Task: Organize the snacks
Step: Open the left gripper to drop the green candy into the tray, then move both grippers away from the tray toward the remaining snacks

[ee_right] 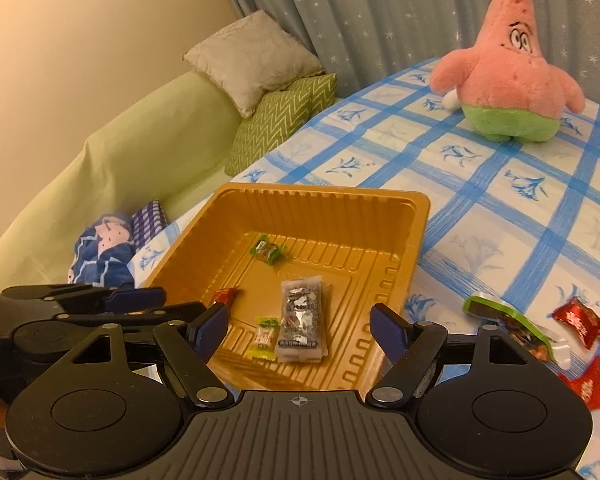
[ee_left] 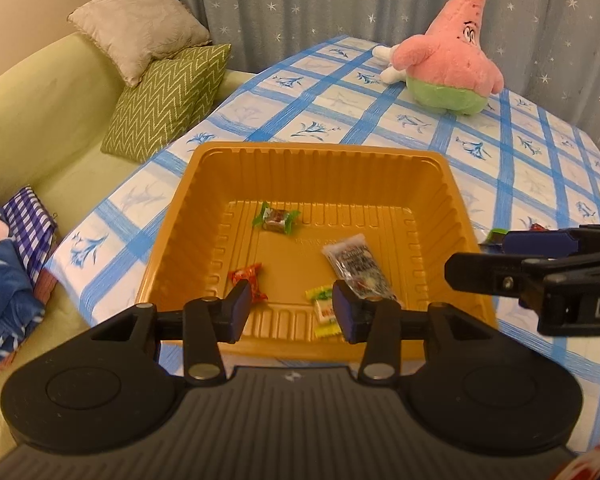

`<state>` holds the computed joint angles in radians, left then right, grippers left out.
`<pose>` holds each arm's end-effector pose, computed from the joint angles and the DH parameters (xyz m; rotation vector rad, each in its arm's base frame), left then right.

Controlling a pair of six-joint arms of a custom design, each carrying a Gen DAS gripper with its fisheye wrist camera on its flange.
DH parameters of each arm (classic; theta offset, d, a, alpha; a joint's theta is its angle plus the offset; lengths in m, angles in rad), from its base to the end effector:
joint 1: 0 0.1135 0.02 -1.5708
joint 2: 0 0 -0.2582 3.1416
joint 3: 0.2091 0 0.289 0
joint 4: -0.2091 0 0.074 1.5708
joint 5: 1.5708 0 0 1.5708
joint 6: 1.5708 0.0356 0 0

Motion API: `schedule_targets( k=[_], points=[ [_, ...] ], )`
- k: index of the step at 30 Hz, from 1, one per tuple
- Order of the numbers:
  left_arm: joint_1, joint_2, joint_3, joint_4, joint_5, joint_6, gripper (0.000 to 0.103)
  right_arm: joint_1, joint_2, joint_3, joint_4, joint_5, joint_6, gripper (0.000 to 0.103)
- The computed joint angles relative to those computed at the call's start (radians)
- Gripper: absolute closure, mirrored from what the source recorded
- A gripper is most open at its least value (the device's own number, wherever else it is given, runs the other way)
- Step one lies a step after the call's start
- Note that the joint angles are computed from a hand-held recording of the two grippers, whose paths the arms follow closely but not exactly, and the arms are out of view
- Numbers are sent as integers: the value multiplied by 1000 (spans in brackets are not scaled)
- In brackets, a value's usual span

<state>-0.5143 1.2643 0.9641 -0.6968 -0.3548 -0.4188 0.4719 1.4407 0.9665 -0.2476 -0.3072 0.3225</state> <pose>0.2570 -0.1310 0.2432 -0.0126 2.4788 0.0679 0.3037 0.1671 0.2225 -0.3415 2.3463 0.7512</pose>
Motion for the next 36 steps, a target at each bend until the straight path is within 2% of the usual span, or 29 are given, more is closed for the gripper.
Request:
schedule_targets(
  k=[12, 23, 30, 36],
  points=[
    [-211, -93, -6, -137, -93, -205, 55, -64, -268, -178, -94, -40, -30, 24],
    [-419, -53, 31, -202, -158, -373, 52, -194, -515, -315, -268, -88, -94, 23],
    [-506, 6, 66, -191, -169, -423, 52, -307, -616, -364, -376, -113, -155, 23],
    [-556, 76, 105, -159, -162, -418, 52, -421, -689, -396, -449, -132, -211, 23]
  ],
)
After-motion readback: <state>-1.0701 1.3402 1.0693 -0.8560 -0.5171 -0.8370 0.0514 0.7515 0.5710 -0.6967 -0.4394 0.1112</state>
